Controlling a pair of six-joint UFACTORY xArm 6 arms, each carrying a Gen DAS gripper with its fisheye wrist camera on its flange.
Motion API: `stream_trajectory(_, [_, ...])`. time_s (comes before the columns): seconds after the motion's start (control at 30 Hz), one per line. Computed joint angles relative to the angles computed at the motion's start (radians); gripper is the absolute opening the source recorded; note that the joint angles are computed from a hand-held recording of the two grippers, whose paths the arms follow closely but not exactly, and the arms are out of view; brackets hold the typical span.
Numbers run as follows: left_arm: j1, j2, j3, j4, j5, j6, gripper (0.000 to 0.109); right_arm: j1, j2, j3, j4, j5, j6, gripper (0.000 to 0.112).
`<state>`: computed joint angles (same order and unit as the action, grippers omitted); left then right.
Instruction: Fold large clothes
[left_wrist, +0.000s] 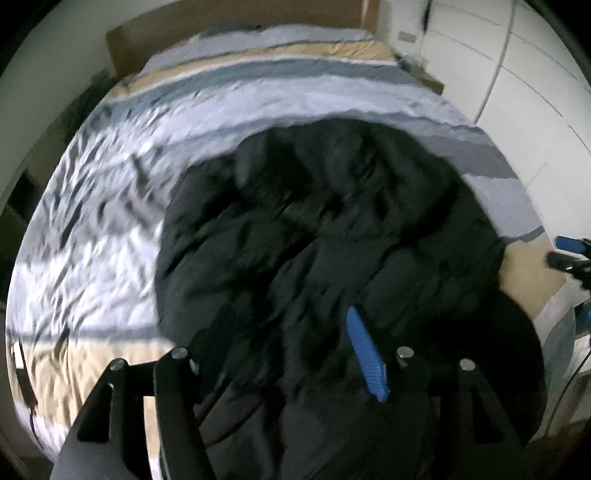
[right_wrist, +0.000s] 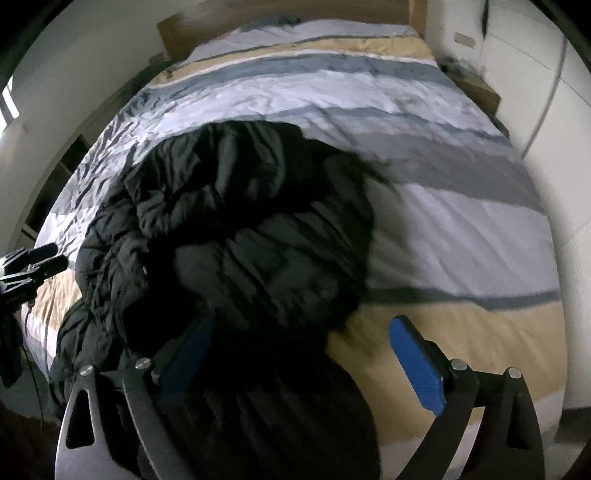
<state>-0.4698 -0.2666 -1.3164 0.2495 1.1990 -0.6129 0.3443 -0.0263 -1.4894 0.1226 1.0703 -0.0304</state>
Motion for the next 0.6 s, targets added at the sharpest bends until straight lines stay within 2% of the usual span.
stream_trajectory(0.33, [0.105,-0.371,0.361,-0.068,0.167,-0.031,0.061,-0.16,-0.221,0.254,0.071,0.231,-0.076,0.099])
stream_trajectory(0.6, [0.208,-0.56,0.517,-0.17,0.25,-0.044,0.061,-0.213,-0.32,0.444,0.132,0.314,-0.054,0.099])
